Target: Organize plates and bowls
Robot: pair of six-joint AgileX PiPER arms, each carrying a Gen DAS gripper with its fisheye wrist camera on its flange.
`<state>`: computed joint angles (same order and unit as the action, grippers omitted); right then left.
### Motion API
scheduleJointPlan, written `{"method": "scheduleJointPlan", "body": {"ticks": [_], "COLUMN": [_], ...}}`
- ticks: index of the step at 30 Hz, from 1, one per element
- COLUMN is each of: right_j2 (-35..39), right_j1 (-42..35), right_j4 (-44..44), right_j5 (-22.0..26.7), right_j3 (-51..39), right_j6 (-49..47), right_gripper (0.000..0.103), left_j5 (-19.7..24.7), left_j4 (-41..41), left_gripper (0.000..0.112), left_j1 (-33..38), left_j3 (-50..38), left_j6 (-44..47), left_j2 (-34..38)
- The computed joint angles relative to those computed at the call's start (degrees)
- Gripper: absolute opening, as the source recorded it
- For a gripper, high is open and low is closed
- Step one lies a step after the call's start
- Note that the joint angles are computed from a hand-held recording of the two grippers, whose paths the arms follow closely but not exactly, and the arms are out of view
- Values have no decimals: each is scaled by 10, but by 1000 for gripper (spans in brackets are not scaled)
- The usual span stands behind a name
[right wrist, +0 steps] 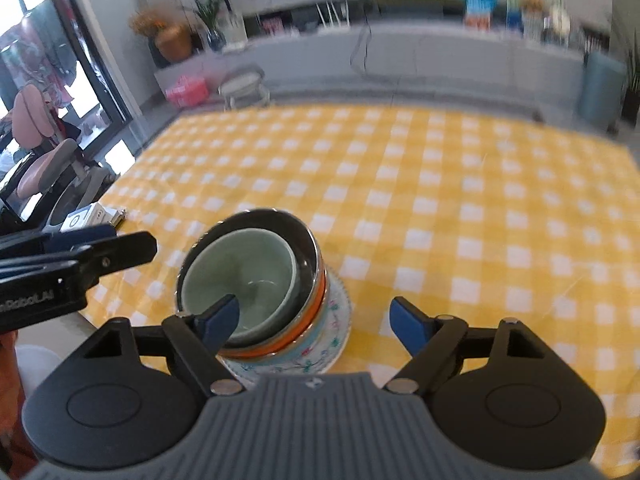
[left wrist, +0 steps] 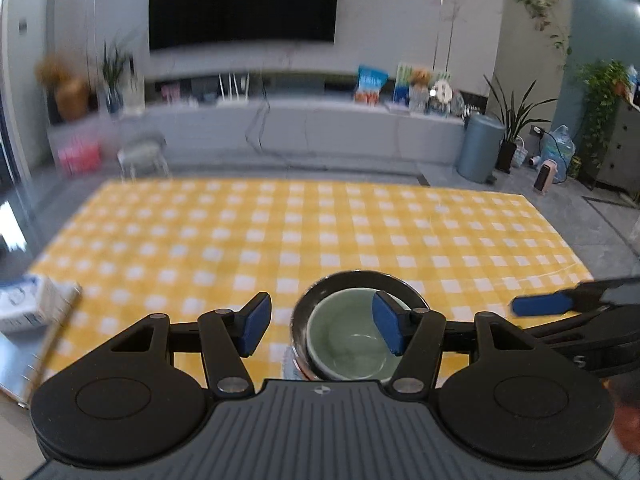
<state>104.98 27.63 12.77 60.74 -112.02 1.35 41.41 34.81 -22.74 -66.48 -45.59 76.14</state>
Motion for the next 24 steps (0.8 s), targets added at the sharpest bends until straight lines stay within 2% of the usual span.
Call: {"method": "scheduleJointPlan", "body": {"ticks": [4, 6, 8, 11, 14, 17, 21, 24], "right_j2": [-113, -166, -211, -258, -297, -323, -338, -344], "right_j1": [33, 50, 69, 95, 135, 183, 237, 263], "right_j4": [-59, -103, -159, -232, -347, -474, -590, -608], "right_j5": [-116, -175, -225, -258, -274, -267, -240, -215], "right_j3": [151, 225, 289, 350, 405, 445, 482, 496], "right_j6": [2, 37, 99, 195, 327, 456, 581, 601], "right_gripper": [85, 85, 86, 86, 87, 88, 89, 89], "left_j5": [28, 63, 104, 144, 190, 235, 235, 240], "left_j4": [172, 240, 278, 302, 334, 357, 335, 310], "left_gripper": [69, 69, 69, 69, 69, 72, 76, 78], "left_j1": [-93, -142, -187, -231, -267, -301, -314, -327], "left_j3": [62, 89, 107, 121, 136, 151, 164, 173], "left_j6": [-156, -219, -261, -305, -349, -381, -380, -370], "left_j2": [-35, -47, -49, -43, -34, -27, -37, -42]}}
